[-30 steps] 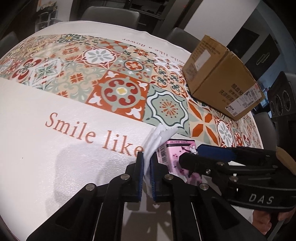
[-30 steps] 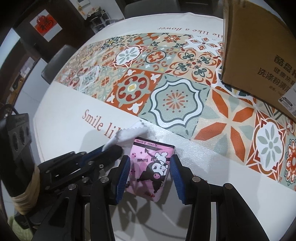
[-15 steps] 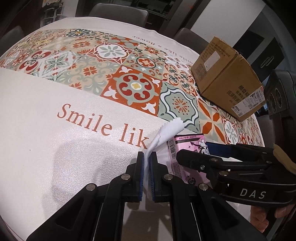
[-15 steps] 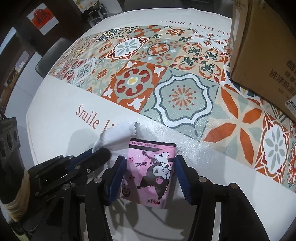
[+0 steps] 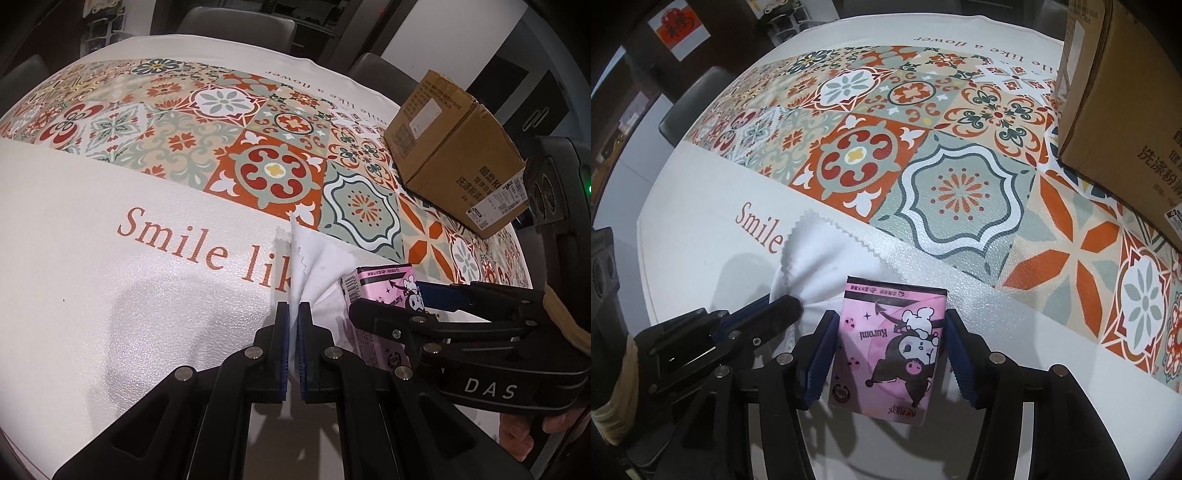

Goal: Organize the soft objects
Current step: 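Grasp the white cloth with the left tool while the right tool grasps the Kuromi tissue pack, then lift the cloth and tissue pack with both tools and carry them over the box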

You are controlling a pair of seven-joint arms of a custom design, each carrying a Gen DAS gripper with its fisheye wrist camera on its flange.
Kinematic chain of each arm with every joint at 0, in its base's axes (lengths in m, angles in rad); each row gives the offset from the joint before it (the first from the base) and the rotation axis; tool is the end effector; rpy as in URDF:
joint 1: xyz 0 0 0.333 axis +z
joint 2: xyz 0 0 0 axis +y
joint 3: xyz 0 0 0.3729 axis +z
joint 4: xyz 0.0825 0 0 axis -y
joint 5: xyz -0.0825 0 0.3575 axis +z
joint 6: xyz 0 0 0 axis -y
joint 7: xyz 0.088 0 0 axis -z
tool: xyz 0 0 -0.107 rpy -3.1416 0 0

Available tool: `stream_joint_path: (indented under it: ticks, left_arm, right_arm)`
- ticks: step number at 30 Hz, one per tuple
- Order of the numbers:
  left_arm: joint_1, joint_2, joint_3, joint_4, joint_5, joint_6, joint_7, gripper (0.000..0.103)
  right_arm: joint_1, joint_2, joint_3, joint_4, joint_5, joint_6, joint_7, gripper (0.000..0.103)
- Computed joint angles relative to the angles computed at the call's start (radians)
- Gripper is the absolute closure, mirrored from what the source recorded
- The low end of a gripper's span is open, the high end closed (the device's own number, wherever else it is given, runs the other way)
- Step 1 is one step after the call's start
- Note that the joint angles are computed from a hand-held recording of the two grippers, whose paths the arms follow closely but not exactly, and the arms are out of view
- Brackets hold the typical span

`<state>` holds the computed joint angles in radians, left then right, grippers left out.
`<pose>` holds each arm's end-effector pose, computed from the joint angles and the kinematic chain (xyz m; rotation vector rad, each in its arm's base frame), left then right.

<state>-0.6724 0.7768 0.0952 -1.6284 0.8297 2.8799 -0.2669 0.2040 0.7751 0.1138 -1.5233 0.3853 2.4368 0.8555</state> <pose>0.5834 -0.4487 0.2632 -2.3704 1.4756 -0.8179 0.7123 0.2148 0.2744 -2.5276 1.1509 0.1117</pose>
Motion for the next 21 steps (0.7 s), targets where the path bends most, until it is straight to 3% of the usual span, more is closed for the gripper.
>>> stream_joint_path:
  ticks: [21]
  left_arm:
    - [-0.011,-0.003,-0.032,0.144,0.056,-0.127,0.074,0.098]
  right_arm:
    - [-0.074,-0.082,0.025,-0.056,0.117,0.056,-0.065,0.046]
